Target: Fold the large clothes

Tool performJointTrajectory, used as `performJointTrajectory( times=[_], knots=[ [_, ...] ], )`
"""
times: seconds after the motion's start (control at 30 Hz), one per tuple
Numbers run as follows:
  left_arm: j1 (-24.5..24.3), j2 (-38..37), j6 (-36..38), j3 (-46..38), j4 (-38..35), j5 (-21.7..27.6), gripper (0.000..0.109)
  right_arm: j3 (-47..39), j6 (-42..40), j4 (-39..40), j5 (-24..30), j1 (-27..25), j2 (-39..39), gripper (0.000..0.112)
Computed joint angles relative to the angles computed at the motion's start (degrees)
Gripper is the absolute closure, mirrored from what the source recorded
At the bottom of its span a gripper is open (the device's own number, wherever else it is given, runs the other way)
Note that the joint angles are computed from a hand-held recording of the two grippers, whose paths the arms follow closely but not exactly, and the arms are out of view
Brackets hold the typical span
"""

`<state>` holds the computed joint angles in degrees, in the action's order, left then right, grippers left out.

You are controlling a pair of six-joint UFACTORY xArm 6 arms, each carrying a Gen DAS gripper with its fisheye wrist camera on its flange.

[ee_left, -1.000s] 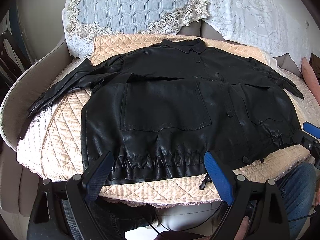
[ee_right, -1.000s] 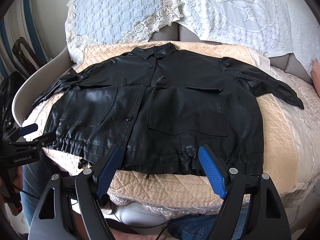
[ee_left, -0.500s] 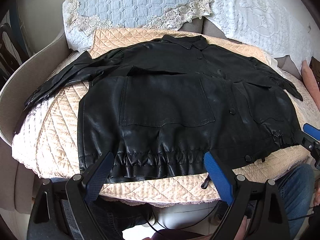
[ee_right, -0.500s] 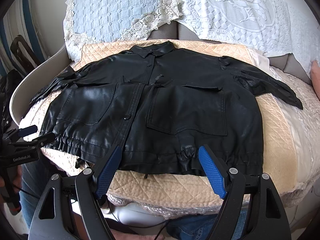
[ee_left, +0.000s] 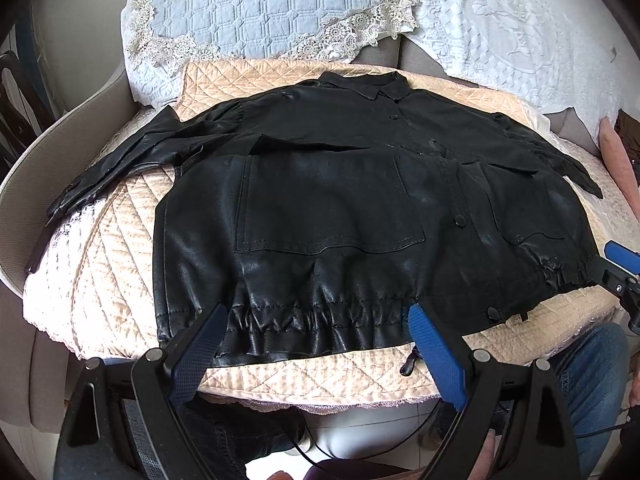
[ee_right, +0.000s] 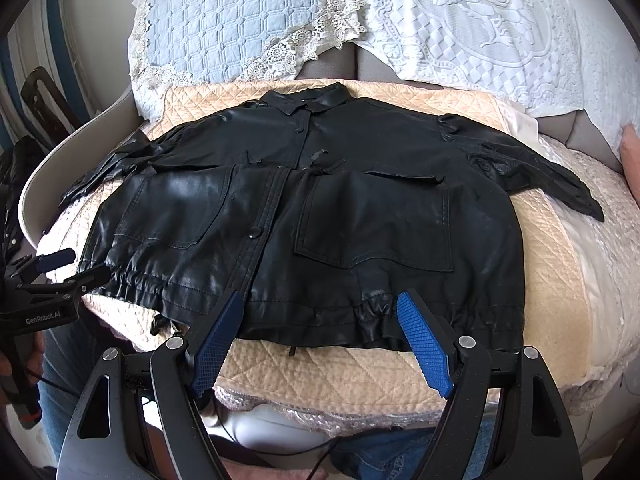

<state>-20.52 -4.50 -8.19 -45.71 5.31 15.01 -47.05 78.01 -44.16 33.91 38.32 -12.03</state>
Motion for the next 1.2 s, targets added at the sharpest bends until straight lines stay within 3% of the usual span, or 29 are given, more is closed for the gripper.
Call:
performJointTrajectory(
  times=[0.57, 1.2],
  knots=[
    [-0.4, -0.1, 2.2, -0.1, -0.9, -0.5, 0.015, -0.2, -0.3, 0.0, 0.4, 0.0, -0.2, 0.033],
    [-1.5, 0.0, 9.3, -0.2, -9.0, -1.0, 0.015, -0.4, -1.0, 0.2, -0.2, -0.1, 0.4, 0.033]
  ],
)
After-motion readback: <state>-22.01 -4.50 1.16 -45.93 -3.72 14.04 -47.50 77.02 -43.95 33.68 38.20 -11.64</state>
